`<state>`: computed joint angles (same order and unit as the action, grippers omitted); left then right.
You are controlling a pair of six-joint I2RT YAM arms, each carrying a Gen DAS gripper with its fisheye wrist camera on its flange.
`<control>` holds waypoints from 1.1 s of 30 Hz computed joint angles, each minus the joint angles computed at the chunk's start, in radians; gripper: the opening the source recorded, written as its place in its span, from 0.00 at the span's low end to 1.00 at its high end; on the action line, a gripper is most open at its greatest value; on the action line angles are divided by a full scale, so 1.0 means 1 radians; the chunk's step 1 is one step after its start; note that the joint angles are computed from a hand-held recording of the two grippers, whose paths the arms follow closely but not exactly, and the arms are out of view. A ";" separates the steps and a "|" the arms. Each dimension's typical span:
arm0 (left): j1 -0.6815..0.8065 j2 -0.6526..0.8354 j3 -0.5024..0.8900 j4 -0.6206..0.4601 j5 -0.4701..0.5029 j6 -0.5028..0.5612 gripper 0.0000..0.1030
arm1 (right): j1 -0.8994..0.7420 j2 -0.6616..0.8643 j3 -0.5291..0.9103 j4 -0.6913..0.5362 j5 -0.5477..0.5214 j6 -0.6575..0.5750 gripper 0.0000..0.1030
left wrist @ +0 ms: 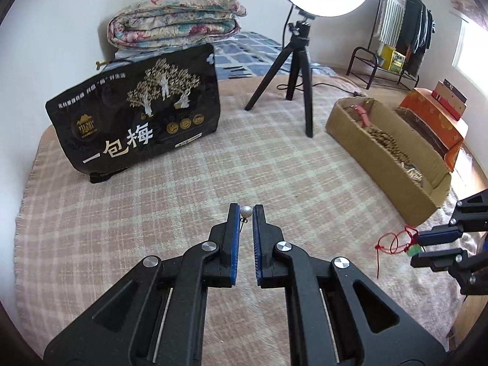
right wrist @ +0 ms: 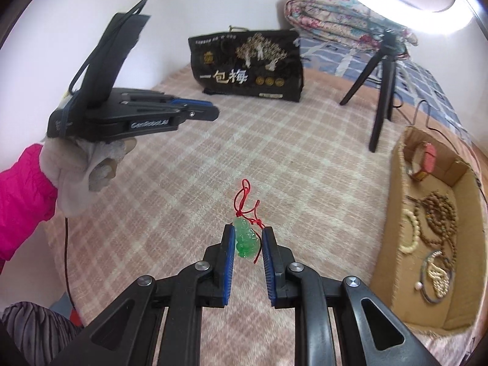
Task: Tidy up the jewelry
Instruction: 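Carry the pearl with the left tool while the right tool carries the jade pendant to the box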
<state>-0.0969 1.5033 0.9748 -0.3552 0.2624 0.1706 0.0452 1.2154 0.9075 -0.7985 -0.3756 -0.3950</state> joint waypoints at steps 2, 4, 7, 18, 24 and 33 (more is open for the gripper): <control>-0.019 -0.033 -0.001 -0.023 0.001 -0.011 0.06 | -0.038 -0.025 0.014 -0.035 -0.016 -0.017 0.16; -0.041 -0.057 0.002 -0.042 -0.002 -0.022 0.06 | -0.084 -0.044 0.028 -0.070 -0.035 -0.046 0.16; -0.075 -0.086 0.004 -0.061 -0.009 -0.041 0.06 | -0.144 -0.055 0.049 -0.108 -0.054 -0.082 0.16; -0.279 -0.143 0.031 -0.095 -0.074 -0.132 0.06 | -0.415 -0.015 0.150 -0.218 -0.133 -0.245 0.16; -0.394 -0.111 0.062 -0.084 -0.117 -0.192 0.06 | -0.530 0.062 0.224 -0.244 -0.150 -0.314 0.16; -0.524 -0.019 0.131 -0.051 -0.160 -0.259 0.06 | -0.605 0.207 0.336 -0.211 -0.149 -0.312 0.16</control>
<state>-0.6206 1.4843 1.1061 -0.4066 0.1020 -0.0888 -0.5600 1.4226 1.2438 -1.0093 -0.5248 -0.7073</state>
